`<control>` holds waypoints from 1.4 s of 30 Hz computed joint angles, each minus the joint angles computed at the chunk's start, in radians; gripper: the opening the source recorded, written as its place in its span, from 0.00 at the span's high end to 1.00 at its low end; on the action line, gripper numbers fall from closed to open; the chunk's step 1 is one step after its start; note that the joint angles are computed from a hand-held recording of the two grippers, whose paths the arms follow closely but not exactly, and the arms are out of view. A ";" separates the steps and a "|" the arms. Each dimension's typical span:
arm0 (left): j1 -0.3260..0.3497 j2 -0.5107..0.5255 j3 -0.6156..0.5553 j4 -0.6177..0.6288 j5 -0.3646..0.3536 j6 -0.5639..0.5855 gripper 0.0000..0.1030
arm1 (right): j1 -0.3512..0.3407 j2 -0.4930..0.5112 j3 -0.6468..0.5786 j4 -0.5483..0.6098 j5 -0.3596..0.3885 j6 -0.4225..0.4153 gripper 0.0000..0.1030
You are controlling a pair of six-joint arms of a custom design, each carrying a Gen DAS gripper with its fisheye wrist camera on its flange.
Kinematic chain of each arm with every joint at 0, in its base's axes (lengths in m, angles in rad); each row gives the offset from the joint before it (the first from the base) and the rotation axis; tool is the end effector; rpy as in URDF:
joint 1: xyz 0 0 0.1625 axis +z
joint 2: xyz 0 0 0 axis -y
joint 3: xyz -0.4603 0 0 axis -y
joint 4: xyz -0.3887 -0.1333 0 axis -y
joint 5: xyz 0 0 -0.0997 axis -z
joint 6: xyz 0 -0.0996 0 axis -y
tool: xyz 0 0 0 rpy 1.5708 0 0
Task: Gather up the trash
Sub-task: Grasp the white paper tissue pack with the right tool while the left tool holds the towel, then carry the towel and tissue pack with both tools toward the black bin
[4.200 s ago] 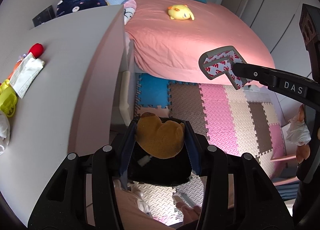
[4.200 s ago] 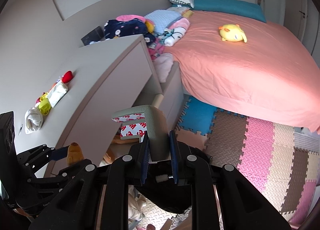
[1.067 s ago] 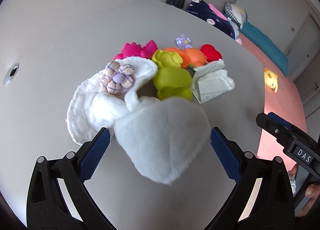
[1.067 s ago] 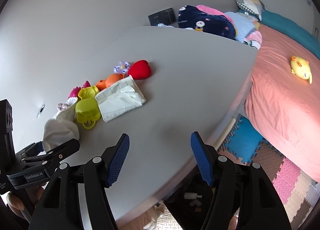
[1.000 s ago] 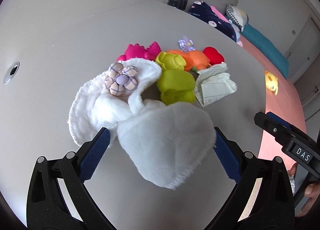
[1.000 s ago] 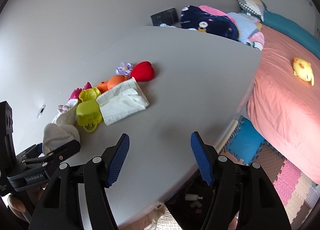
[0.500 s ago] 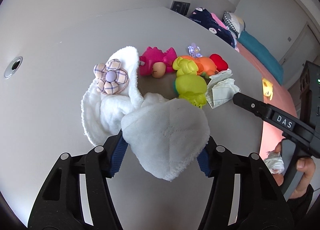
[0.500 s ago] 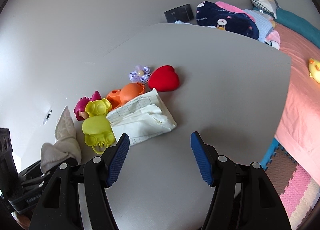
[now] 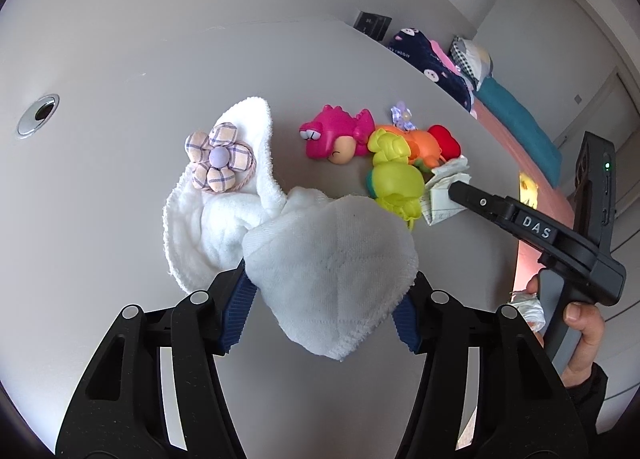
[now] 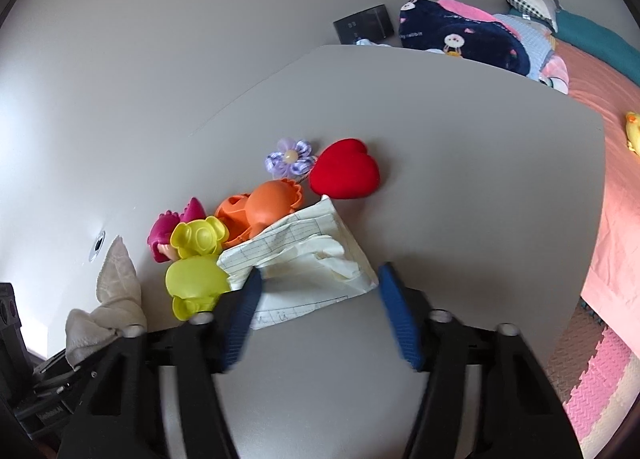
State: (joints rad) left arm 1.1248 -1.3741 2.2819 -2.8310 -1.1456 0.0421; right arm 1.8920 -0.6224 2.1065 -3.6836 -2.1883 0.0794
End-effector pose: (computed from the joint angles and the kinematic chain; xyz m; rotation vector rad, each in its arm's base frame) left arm -0.0385 -0.4849 0.2568 0.5590 2.6800 -0.5956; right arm 0.2410 -0.4847 0.0366 0.0442 -2.5128 0.9551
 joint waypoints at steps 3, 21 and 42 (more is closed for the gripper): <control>0.000 -0.008 0.002 0.003 -0.016 0.004 0.44 | -0.005 -0.006 0.003 0.025 0.025 0.006 0.79; 0.018 -0.116 0.022 -0.048 -0.317 0.057 0.48 | 0.071 -0.033 0.051 -0.082 -0.034 -0.008 0.84; -0.053 -0.154 0.069 -0.052 -0.333 0.075 0.48 | 0.158 -0.072 0.125 -0.171 -0.129 -0.002 0.84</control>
